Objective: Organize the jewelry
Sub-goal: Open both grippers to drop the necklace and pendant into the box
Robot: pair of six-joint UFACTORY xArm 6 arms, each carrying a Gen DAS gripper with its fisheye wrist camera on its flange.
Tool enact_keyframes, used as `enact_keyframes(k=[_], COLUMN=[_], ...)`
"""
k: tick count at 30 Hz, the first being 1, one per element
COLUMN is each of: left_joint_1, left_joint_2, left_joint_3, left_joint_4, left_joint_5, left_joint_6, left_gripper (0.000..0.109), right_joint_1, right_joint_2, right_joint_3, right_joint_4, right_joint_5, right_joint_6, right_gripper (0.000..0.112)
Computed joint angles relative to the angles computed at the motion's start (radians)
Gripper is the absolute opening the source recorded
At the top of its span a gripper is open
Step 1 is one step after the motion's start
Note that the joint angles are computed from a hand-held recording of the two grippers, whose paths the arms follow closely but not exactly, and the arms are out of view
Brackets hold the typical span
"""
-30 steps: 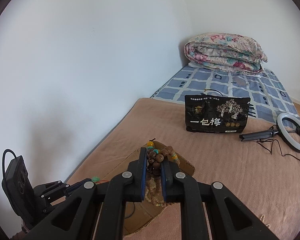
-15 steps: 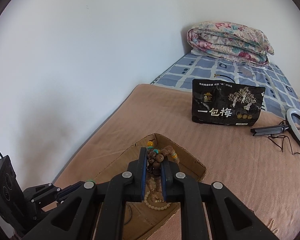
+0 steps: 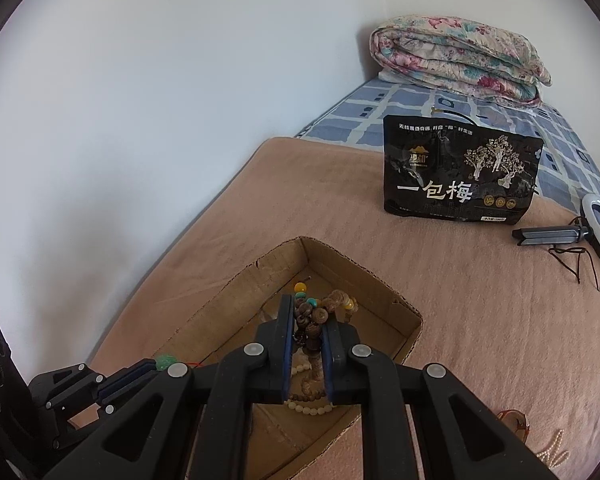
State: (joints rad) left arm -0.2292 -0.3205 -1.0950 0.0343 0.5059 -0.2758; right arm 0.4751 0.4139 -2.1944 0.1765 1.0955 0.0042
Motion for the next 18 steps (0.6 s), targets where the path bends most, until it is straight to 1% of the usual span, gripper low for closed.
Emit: enact_keyframes(k=[6,7,8,9,10,11,12,13,14,18], left_joint_1=[-0.002,-0.002,-0.001,0.000,0.001,0.001,0.000,-0.002,-0.003,-0.005], left_joint_2=[0.006,0.007,0.007,0.008,0.009,0.004,-0.003,-0.016,-0.023,-0.030], left_joint_3=[-0.005,-0.007,-0.008,-0.009,-0.011,-0.005,0.004,0.017,0.025,0.023], left_joint_4=[0.033,0.037,0.037,0.031,0.020,0.020,0.044,0.081,0.102,0.115], left_joint_5=[0.009,0.012,0.015,0.019,0.023,0.019,0.005,-0.009,-0.022,-0.013], left_joint_6=[-0.030,-0.037,-0.040,-0.037,-0.029,-0.030,-0.051,-0.086,-0.108,-0.126], left_gripper=[0.003,0.003,0.003,0.005,0.021,0.045,0.055,0.067,0.069,0.069], right_joint_1=[-0.007,-0.008,-0.008,-0.006,-0.003,0.000,0.001,0.002,0.002,0.006], right_joint_2=[0.001,-0.001,-0.004,-0.013,-0.021,-0.030,-0.043,-0.054,-0.063,-0.081], right_joint_3=[0.004,0.006,0.012,0.026,0.038,0.052,0.071,0.088,0.101,0.121], right_joint_4=[0.022,0.024,0.018,0.005,-0.015,-0.032,-0.044,-0.053,-0.058,-0.096], right_joint_5=[0.011,0.012,0.007,-0.005,-0.016,-0.028,-0.046,-0.063,-0.073,-0.077], right_joint_6=[-0.003,-0.002,0.001,0.008,0.016,0.023,0.028,0.032,0.032,0.038], right_gripper=[0.011,0.017,0.026,0.041,0.057,0.066,0.080,0.086,0.087,0.091])
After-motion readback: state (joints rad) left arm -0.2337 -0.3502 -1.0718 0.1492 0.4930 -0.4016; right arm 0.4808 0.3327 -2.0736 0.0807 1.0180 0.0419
